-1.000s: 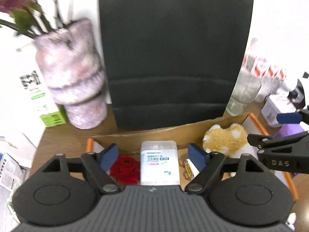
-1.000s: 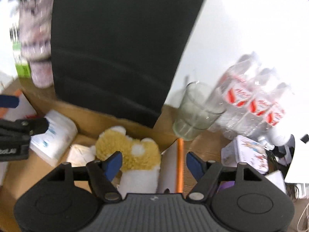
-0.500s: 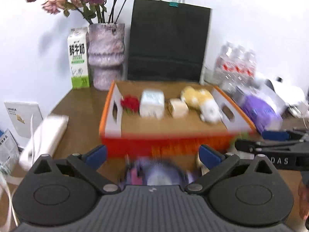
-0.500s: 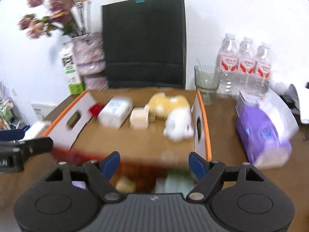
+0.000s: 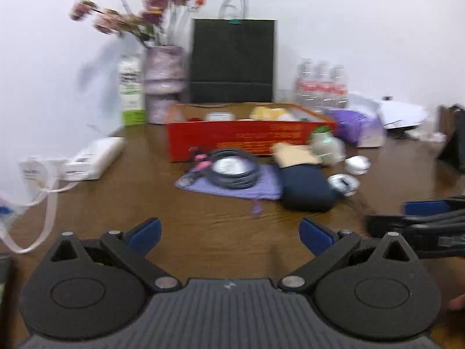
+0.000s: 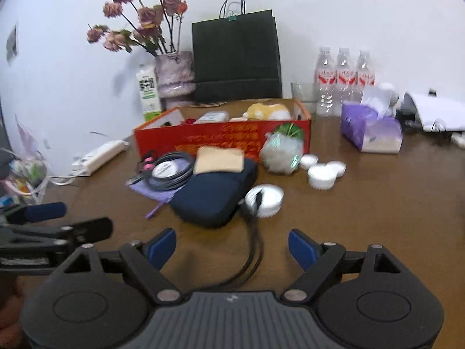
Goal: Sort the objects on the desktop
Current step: 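Grasp the braided cable with pink tie using the left gripper, then grasp the white round disc with the right gripper while the left holds the cable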
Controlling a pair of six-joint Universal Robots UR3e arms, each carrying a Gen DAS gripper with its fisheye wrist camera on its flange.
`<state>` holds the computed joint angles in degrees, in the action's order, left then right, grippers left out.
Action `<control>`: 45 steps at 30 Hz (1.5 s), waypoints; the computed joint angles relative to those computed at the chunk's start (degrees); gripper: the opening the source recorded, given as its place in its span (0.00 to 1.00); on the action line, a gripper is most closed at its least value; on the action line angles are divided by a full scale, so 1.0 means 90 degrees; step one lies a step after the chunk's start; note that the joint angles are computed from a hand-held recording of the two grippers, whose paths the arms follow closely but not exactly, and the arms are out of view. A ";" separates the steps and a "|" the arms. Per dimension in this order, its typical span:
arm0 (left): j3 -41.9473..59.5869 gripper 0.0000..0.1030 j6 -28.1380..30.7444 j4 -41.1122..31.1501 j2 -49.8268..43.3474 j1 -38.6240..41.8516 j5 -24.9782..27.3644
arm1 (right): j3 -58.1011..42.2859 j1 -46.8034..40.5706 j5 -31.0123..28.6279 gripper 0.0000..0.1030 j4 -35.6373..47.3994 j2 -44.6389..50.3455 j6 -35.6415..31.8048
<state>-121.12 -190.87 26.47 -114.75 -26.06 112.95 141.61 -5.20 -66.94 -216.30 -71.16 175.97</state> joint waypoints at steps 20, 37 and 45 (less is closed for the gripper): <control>-0.0121 1.00 -0.0216 0.0378 -0.0209 -0.0210 0.0435 | 0.0836 -0.0158 0.0089 0.83 -0.1660 0.0548 -0.0179; 0.5559 0.64 0.0640 -0.4649 -0.2023 0.1947 -0.2291 | -0.3801 0.0653 -0.0364 0.59 0.3086 0.0911 -0.0508; 0.5445 0.29 -0.0128 -0.3855 -0.2478 0.2479 -0.3422 | -0.6849 0.1222 -0.0880 0.46 0.4655 0.2712 -0.0611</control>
